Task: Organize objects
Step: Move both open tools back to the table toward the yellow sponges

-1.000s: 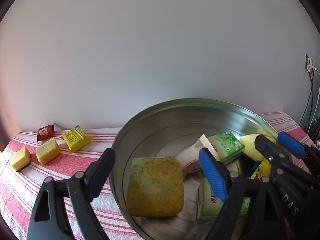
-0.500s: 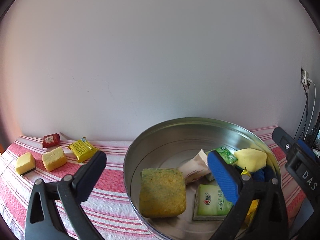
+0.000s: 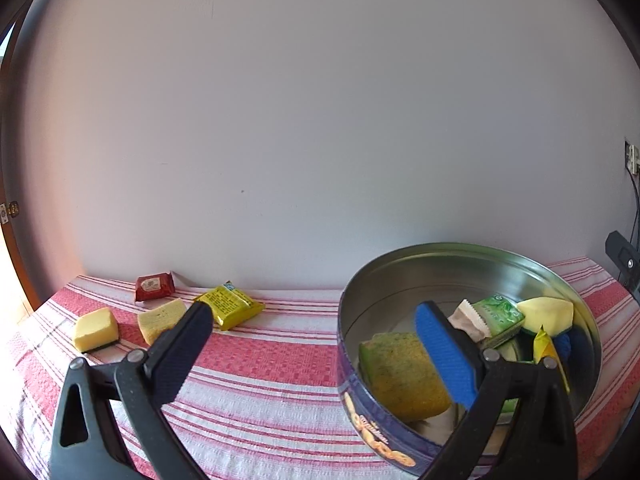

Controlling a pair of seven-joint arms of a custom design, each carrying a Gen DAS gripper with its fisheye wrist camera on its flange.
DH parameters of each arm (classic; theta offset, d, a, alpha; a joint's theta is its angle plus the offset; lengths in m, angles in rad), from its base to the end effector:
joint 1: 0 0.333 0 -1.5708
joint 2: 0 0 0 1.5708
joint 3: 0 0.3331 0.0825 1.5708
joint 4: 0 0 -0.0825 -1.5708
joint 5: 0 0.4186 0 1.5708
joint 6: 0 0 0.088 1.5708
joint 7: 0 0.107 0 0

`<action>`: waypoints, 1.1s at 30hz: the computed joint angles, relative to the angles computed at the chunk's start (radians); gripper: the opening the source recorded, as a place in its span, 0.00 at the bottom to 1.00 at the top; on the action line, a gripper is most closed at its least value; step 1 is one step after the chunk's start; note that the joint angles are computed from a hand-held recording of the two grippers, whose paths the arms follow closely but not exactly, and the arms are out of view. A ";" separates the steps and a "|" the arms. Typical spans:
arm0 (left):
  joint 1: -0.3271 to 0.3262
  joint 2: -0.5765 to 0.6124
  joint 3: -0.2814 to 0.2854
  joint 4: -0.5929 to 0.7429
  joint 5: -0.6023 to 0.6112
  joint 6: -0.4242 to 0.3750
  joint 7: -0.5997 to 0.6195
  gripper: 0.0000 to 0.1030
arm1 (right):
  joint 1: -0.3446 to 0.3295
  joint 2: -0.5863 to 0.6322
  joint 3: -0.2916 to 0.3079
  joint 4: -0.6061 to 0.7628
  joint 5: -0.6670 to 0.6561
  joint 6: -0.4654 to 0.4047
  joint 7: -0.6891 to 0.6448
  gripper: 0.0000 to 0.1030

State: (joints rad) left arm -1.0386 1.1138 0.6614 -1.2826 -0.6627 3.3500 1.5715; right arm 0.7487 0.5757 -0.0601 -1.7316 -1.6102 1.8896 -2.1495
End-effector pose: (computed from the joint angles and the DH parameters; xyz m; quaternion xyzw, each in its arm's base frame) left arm 0.6929 -0.4448 0.2835 -0.4839 0.6713 -0.4367 0.3528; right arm 0.5887 0.3950 0.2740 -0.2587 0.7133 -0.5324 0.3752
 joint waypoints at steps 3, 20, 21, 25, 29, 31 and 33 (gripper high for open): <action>-0.014 -0.001 0.025 -0.034 -0.023 0.008 -0.001 0.99 | 0.010 0.010 0.001 0.015 0.011 -0.020 -0.032 0.87; 0.099 -0.107 -0.142 -0.140 -0.082 0.121 0.165 0.99 | 0.095 0.103 -0.019 0.160 0.106 -0.160 -0.137 0.87; 0.103 -0.110 -0.149 -0.144 -0.087 0.129 0.179 0.99 | 0.097 0.106 -0.021 0.166 0.112 -0.157 -0.134 0.87; 0.128 -0.115 -0.175 -0.140 -0.104 0.145 0.232 0.99 | 0.092 0.126 -0.024 0.206 0.131 -0.098 -0.135 0.87; 0.134 -0.097 -0.158 -0.120 -0.155 0.151 0.292 0.99 | 0.112 0.184 -0.045 0.298 0.146 -0.079 -0.192 0.87; 0.154 -0.097 -0.168 -0.113 -0.167 0.152 0.316 0.99 | 0.124 0.215 -0.059 0.346 0.150 -0.058 -0.211 0.87; 0.175 -0.092 -0.173 -0.099 -0.182 0.149 0.339 0.99 | 0.128 0.249 -0.073 0.401 0.162 -0.023 -0.234 0.87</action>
State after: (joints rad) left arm -0.8633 1.0221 0.4887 -1.3820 -0.8449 3.4987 1.9102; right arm 0.8770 0.8243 -0.1326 -1.3303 -1.4484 1.8670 -2.3832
